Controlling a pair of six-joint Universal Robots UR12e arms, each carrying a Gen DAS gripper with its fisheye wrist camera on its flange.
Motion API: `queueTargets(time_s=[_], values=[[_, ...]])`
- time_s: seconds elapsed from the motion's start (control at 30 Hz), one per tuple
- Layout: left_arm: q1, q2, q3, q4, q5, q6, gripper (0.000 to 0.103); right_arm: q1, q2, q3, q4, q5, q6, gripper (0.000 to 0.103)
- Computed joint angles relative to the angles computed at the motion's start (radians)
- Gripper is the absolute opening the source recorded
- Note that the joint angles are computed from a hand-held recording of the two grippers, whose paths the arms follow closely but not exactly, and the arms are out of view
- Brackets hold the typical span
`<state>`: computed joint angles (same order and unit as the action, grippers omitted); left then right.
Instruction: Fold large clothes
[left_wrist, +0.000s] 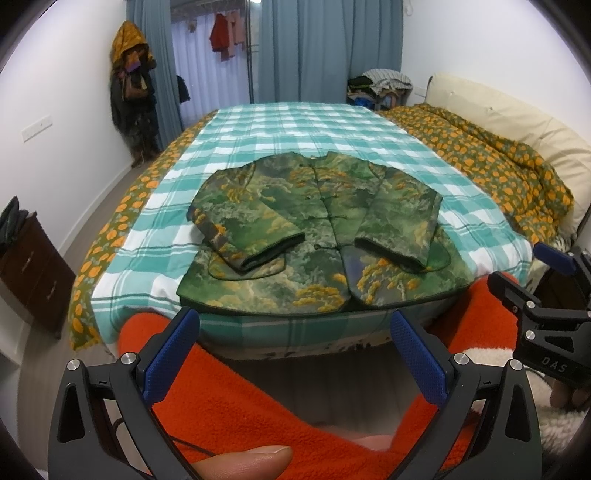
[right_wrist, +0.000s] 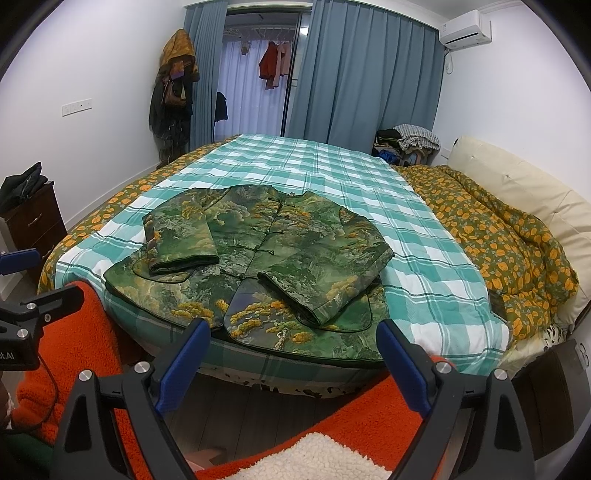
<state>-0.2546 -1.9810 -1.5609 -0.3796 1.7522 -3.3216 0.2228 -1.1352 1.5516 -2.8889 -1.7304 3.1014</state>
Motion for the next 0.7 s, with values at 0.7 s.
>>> queueTargets(time_s=[0.7], values=[[0.001,0.001,-0.003,-0.006,0.003,0.002,0.103,0.003,0.002,0.009,-0.004,0.001,0.0,0.093]])
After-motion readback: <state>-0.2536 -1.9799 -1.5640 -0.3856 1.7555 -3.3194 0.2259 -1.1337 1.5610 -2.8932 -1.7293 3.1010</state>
